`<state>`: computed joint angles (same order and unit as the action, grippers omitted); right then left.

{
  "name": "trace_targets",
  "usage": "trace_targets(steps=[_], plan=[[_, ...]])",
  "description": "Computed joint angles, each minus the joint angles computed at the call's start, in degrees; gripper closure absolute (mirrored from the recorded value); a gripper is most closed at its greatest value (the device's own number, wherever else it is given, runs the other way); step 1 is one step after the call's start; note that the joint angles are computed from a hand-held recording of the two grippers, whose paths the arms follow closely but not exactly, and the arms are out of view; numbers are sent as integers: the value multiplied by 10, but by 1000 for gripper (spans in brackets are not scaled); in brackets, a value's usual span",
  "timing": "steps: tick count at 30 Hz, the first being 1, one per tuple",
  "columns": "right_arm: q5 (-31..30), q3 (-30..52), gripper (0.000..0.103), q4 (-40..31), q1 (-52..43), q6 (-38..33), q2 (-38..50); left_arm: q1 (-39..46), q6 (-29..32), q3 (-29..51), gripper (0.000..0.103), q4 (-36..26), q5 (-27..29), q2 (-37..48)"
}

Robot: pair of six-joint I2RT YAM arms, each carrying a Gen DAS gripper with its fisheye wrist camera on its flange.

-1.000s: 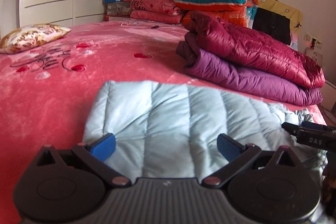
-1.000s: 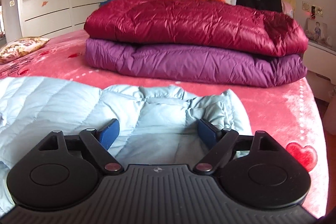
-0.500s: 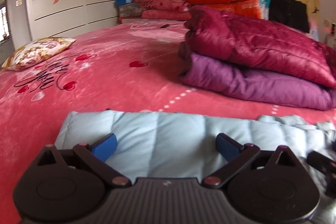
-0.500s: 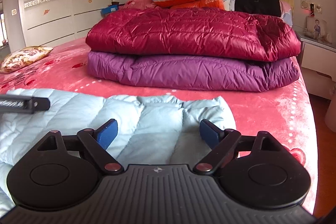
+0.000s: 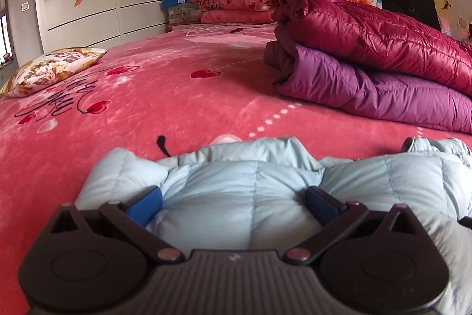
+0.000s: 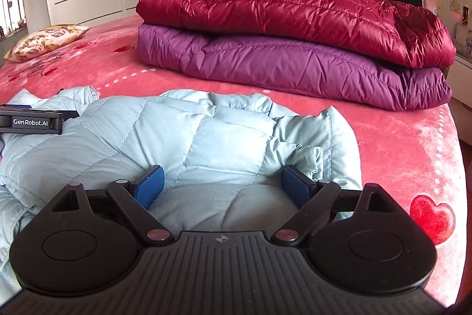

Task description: Fold large clothes

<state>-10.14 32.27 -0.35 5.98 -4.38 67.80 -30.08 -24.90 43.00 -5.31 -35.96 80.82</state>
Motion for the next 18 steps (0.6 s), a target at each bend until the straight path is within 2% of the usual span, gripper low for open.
trace_targets(steps=[4,8,11,13,15,18], plan=[[11,-13,0,27,9,5,9,3,6,-13,0,31,3,8],[11,-20,0,31,10,8,-2,4,5,-4,0,12,5,3],[-24,-21,0,24,-17,14,-22,-11,-22,35,1,-87,1,-24],[-33,-20,0,-2,-31,29,-59,-29,-37,36,1,-130,16,-72],[-45,-12,0,-49,-43,33,-103,-73,-59,39,1,-194,-9,-120],[-39,-11,0,-125,-43,5,-186,-155,-113,46,1,-296,-55,-173]])
